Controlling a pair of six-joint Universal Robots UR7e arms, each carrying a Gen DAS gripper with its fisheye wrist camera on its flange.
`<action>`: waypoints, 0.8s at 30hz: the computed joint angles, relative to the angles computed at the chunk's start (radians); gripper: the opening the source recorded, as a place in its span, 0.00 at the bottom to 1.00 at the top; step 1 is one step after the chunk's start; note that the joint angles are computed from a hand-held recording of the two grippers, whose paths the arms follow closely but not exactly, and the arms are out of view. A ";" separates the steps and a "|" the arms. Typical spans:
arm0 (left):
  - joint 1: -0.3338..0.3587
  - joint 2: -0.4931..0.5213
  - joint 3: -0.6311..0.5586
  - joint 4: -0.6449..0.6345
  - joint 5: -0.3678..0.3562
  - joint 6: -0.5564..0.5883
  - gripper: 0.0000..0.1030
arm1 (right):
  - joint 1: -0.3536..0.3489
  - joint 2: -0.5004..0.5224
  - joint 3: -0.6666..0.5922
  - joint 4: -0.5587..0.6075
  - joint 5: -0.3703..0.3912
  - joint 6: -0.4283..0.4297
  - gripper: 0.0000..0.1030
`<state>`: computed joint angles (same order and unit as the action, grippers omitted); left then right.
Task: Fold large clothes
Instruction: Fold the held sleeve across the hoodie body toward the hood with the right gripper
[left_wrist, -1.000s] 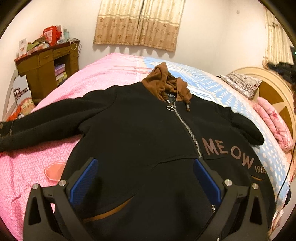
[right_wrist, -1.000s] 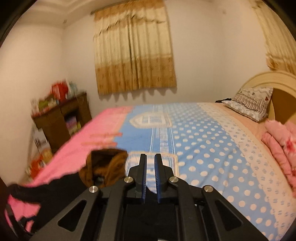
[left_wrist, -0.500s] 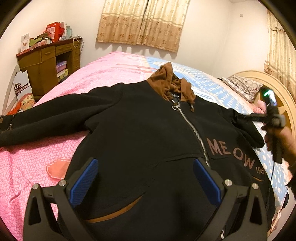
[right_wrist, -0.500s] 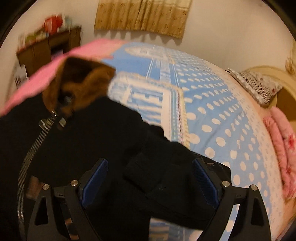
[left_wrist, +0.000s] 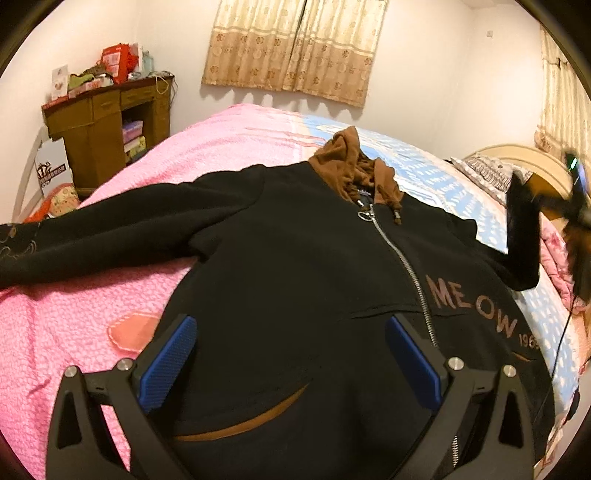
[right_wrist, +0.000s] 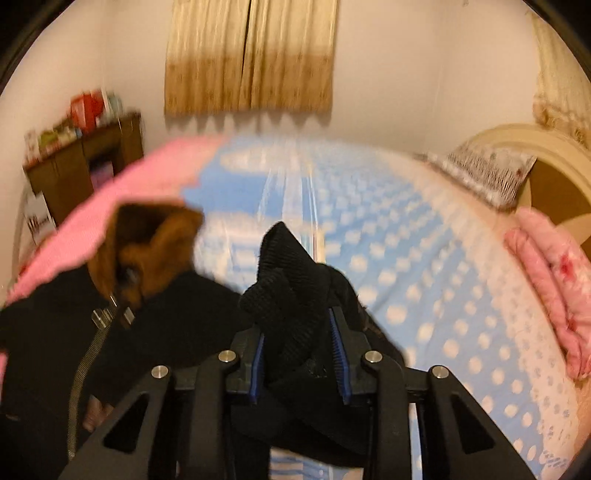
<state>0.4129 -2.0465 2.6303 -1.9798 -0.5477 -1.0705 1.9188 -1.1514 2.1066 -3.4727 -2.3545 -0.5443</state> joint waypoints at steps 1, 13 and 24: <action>-0.002 -0.012 0.003 -0.003 -0.004 0.001 1.00 | 0.026 -0.003 -0.011 -0.010 0.001 -0.011 0.28; -0.014 -0.082 0.007 0.054 -0.020 -0.024 1.00 | 0.229 0.177 -0.109 0.042 0.134 -0.012 0.16; 0.029 -0.099 0.019 0.014 -0.024 0.009 1.00 | 0.096 0.292 -0.077 0.135 -0.051 -0.027 0.95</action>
<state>0.4420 -2.1460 2.6493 -1.9655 -0.5714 -1.0611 2.0150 -0.8595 2.0298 -3.3381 -2.4054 -0.5709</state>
